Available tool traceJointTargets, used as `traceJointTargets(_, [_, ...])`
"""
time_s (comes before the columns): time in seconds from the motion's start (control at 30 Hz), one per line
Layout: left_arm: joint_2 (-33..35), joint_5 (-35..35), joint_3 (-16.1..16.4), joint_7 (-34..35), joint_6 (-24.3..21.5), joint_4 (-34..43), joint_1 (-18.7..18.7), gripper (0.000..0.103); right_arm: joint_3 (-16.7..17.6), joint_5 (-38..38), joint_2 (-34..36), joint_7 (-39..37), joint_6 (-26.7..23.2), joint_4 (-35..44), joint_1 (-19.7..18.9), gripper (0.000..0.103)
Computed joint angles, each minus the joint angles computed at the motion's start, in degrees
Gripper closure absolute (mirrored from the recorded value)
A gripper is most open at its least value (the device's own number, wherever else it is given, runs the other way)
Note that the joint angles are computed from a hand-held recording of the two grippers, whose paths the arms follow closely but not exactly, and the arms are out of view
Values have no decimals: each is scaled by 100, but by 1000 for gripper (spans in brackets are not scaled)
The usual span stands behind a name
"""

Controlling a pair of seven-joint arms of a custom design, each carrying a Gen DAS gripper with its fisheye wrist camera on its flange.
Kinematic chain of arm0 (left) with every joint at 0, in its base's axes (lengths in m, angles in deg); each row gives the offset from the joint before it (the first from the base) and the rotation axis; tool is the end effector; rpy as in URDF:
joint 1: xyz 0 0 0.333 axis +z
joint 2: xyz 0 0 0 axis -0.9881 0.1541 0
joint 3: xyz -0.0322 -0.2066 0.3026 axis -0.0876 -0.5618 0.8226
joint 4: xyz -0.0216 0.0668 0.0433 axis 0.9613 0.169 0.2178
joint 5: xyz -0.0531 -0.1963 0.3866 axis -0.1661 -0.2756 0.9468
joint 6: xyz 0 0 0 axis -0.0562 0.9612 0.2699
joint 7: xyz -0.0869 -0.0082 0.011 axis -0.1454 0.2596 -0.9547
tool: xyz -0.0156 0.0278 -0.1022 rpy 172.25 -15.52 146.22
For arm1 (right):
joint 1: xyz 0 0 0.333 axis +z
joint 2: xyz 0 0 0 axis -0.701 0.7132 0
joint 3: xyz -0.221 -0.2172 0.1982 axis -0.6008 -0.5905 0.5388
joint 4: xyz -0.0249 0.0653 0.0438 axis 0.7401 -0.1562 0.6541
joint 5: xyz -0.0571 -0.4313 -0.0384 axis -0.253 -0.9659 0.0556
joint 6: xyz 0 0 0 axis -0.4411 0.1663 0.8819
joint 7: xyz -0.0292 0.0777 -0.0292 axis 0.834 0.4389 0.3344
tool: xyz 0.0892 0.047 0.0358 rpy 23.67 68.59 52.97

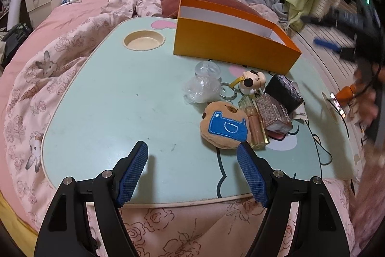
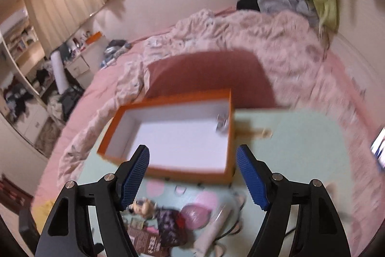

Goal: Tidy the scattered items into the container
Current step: 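Reach the right gripper into the orange box and grasp the silver round item, then lift the silver round item out and set it on the table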

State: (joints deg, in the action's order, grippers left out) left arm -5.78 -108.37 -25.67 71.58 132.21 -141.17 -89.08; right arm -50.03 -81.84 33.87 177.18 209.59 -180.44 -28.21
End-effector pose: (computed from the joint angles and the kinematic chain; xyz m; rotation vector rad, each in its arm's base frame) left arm 0.3632 -0.0605 0.4799 -1.7876 2.1730 -0.8458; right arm 0.4648 0.1483 0.5705 -1.6483 1.8230 -0.4454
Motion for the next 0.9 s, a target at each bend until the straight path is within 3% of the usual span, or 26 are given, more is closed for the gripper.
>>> traceJointTargets(0.03, [15, -7, 8, 7, -7, 6, -13, 26, -20, -114, 239, -254, -554, 415, 21, 31])
traceJointTargets(0.07, [22, -23, 18, 18, -2, 4, -31, 26, 1, -252, 538, -529, -1037, 836, 17, 39])
traceJointTargets(0.1, [22, -48, 31, 38, 11, -2, -55, 26, 75, -457, 863, -749, -1446, 1239, -23, 55])
traceJointTargets(0.2, [-32, -106, 60, 79, 40, -44, -89, 26, 251, -913, 1694, -979, -2288, 2083, -124, 74])
traceJointTargets(0.27, [-41, -128, 77, 86, 21, -42, -90, 26, 288, -956, 2157, -1174, -2773, 2506, -107, 82])
traceJointTargets(0.47, [-20, -259, 181, 207, -69, -10, -120, 26, 357, -2043, 2953, -914, -3772, 3165, 128, 83])
traceJointTargets(0.63, [-81, -413, 241, 335, -136, -29, -141, 26, 287, -2709, 3302, -528, -4178, 3459, 308, 82])
traceJointTargets(0.73, [-93, -472, 257, 390, -172, -27, -120, 26, 256, -2670, 3471, -530, -4465, 3623, 325, 81])
traceJointTargets(0.9, [-81, -563, 253, 427, -193, -18, -92, 26, 235, -2592, 3419, -432, -4440, 3560, 308, 86])
